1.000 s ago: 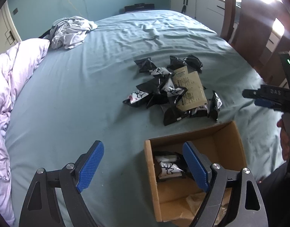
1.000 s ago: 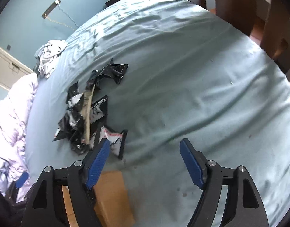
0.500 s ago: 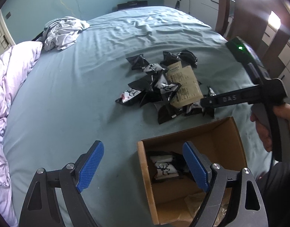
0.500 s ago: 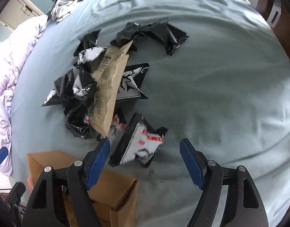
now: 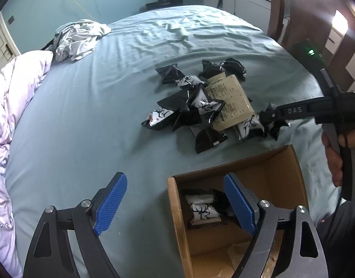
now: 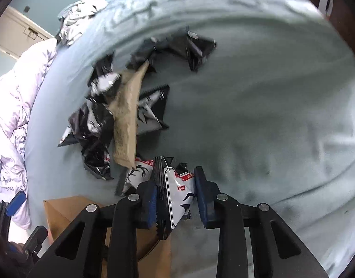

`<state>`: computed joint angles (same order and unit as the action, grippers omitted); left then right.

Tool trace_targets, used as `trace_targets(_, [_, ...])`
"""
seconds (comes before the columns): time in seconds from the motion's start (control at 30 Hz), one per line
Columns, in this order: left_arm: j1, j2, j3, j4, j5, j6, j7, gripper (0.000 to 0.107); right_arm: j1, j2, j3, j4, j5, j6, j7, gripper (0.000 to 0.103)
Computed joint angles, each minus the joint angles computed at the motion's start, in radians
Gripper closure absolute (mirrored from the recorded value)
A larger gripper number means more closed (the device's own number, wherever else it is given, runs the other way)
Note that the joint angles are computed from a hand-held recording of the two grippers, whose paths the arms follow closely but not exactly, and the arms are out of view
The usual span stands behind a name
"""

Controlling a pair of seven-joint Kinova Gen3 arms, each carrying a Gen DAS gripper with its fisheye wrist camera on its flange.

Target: Organize snacks

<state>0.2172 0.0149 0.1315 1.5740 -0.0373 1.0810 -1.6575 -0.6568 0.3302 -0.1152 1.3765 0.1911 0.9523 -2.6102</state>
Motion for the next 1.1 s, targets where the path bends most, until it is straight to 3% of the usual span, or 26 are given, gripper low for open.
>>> trace_targets(0.13, [0.002, -0.011, 0.001, 0.014, -0.018, -0.025, 0.011, 0.021, -0.163, -0.013, 0.098, -0.038, 0.161, 0.077, -0.073, 0.077])
trace_targets(0.27, [-0.007, -0.011, -0.005, 0.014, -0.009, -0.038, 0.003, 0.021, -0.157, -0.033, 0.012, -0.033, 0.270, 0.083, -0.140, 0.078])
trace_targets(0.5, [-0.021, 0.037, -0.012, -0.031, 0.015, -0.061, -0.040, 0.021, -0.192, -0.067, -0.013, -0.017, 0.351, 0.111, -0.191, 0.078])
trace_targets(0.8, [-0.001, 0.210, -0.014, -0.158, 0.008, -0.067, -0.076, 0.021, -0.264, -0.130, -0.058, 0.073, 0.598, 0.114, -0.370, 0.079])
trace_targets(1.0, [0.019, 0.334, -0.023, -0.245, -0.008, -0.024, -0.105, 0.021, -0.220, -0.117, -0.075, 0.086, 0.549, 0.085, -0.354, 0.079])
trace_targets(1.1, [-0.018, 0.384, -0.009, -0.282, 0.048, 0.021, -0.116, 0.026, -0.208, -0.107, -0.069, 0.071, 0.521, 0.085, -0.329, 0.079])
